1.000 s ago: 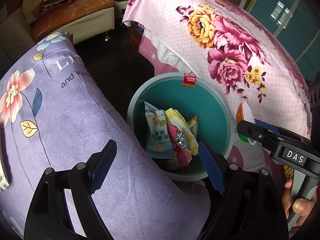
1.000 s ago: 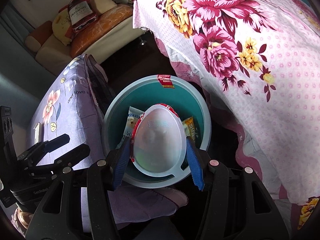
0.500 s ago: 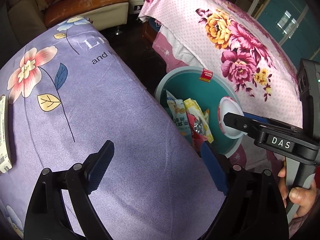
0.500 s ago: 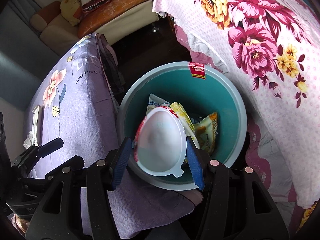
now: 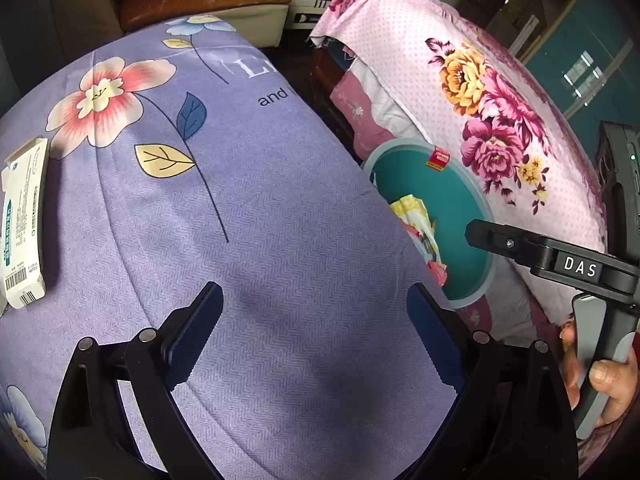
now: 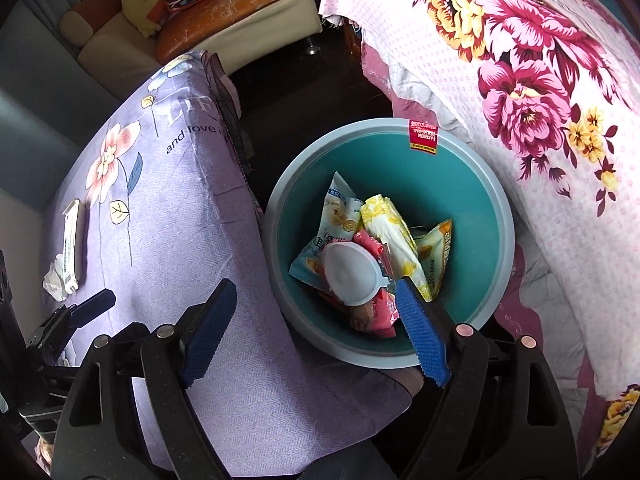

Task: Collect trash
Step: 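Open the left tool over the wastebasket while the right tool releases the egg cup, then move both tools back toward the white medicine box and tissue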

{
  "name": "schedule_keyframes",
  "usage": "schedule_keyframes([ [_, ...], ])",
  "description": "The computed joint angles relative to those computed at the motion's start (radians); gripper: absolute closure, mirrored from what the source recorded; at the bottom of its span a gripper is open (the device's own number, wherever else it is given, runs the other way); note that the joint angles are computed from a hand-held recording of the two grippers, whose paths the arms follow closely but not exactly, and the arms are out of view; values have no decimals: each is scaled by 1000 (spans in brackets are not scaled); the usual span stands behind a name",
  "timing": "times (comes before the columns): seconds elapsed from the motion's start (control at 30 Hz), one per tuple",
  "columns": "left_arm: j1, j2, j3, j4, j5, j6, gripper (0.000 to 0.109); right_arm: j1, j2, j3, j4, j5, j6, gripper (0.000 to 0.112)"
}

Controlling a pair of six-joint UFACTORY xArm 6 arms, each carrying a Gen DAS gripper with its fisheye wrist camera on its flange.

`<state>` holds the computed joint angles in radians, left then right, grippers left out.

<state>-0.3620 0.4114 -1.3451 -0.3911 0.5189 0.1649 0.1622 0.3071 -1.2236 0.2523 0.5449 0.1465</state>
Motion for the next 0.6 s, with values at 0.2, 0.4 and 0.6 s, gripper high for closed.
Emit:
schedule_keyframes([
  [0.2,43,-76,94,-70,-37,48,14,53,-2,-37,-71,38,52,31],
  [0.4,92,-162,196,-94,-89,65,13,116,-3,-79,-142,74,99,30],
  [0.6,157,-228,271,-135,-112,94,13,183,17,-142,-201,117,130,30],
])
